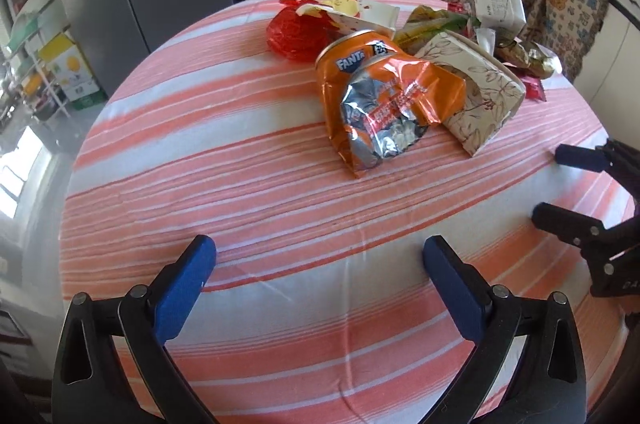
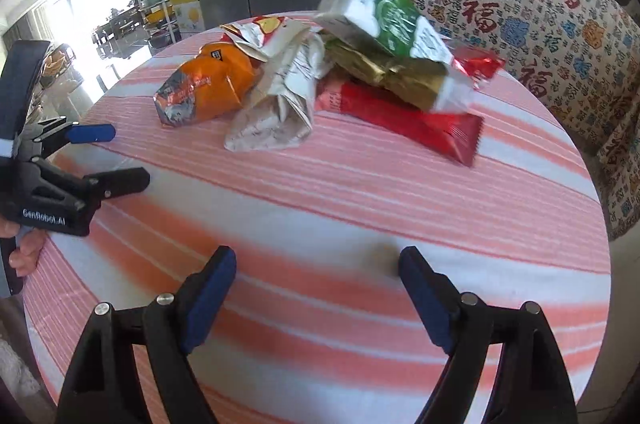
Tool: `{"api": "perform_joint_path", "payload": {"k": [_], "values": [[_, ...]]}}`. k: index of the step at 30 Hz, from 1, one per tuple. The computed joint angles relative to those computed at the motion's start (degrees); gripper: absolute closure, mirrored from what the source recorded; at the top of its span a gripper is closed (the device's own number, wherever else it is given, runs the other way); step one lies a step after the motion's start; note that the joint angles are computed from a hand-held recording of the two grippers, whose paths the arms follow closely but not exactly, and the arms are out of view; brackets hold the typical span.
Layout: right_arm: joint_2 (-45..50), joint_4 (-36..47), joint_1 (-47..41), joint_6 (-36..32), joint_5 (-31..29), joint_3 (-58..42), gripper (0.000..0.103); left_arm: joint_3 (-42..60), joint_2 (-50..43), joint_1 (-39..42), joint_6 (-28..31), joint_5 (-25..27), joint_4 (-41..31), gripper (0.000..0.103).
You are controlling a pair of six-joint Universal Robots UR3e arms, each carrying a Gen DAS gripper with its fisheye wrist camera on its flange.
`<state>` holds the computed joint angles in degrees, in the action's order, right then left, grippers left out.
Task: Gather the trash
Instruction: 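Grasp the floral paper-wrapped item with the right gripper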
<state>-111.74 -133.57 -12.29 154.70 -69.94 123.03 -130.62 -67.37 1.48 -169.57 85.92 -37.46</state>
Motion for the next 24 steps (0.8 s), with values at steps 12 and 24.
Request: {"api": "perform_joint_path", "payload": {"k": [12, 24], "values": [[20.3, -12.42, 10.56, 13.36, -3.92, -13.47, 0.041, -0.81, -1.4, -1.13, -1.9, 0.78, 3.87, 0.0], [-27.18, 14.75, -16.87, -4.76, 4.13, 11.51, 0.041, 0.04, -3.02, -2.01, -3.35, 2.06, 4.93, 0.0]]}}
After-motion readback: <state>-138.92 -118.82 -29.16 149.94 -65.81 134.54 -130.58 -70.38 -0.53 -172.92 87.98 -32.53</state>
